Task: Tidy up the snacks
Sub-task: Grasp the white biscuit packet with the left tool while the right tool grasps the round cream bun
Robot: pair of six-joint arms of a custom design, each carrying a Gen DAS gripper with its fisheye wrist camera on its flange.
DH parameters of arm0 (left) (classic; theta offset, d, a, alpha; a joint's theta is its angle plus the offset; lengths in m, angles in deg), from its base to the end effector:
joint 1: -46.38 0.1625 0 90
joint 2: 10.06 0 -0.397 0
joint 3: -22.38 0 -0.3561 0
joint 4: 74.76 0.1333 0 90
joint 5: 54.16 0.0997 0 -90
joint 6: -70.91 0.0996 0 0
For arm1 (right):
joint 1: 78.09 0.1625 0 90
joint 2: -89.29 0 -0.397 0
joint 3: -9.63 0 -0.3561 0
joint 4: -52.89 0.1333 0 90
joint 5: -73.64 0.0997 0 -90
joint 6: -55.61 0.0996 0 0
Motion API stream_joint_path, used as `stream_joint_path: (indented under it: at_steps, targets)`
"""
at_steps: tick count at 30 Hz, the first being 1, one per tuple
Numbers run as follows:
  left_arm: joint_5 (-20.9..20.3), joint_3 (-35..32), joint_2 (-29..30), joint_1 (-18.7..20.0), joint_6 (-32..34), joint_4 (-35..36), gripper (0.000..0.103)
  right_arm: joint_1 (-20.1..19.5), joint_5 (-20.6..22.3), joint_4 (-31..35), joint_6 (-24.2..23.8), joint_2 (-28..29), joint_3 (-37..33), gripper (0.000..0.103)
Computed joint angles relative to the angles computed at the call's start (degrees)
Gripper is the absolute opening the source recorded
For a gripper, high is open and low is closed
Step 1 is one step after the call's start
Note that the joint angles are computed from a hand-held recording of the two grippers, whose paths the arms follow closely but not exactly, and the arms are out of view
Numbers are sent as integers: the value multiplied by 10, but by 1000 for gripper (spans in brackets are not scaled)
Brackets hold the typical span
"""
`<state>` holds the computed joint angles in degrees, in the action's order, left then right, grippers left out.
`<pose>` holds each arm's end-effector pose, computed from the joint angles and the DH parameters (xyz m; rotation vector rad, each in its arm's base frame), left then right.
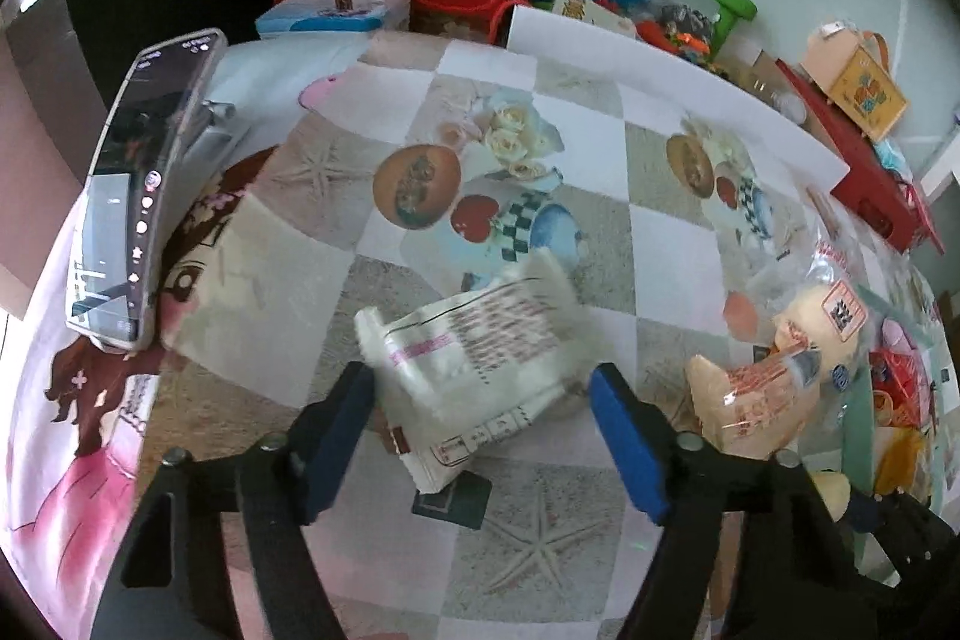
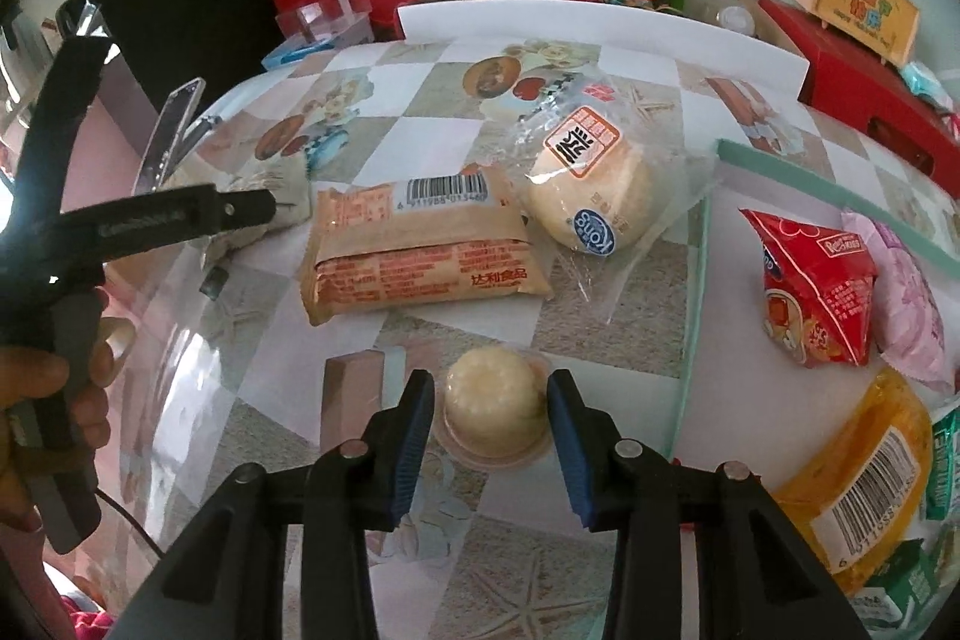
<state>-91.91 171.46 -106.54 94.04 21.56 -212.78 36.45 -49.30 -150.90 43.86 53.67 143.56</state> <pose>-0.0224 -0.3394 0.2053 -0.0974 2.3423 -0.7594 0.2338 -0.3216 -0.0126 0.7016 -2.4720 0.4314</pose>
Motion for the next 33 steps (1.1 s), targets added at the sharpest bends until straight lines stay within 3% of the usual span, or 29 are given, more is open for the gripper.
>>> stream_joint_path:
  at_steps: [9,14,23,33]
  targets:
    - [-14,6,1,7,5,-45,74,3,-5,-3,-5,4,-2,41]
    - [-29,1,28,30,12,-127,84,5,-7,-1,-5,3,-2,41]
    - [41,-41,104,11,-32,-9,86,10,-18,-2,-7,9,-6,42]
    - [50,-44,104,2,-57,48,88,12,-22,-4,-8,12,-7,42]
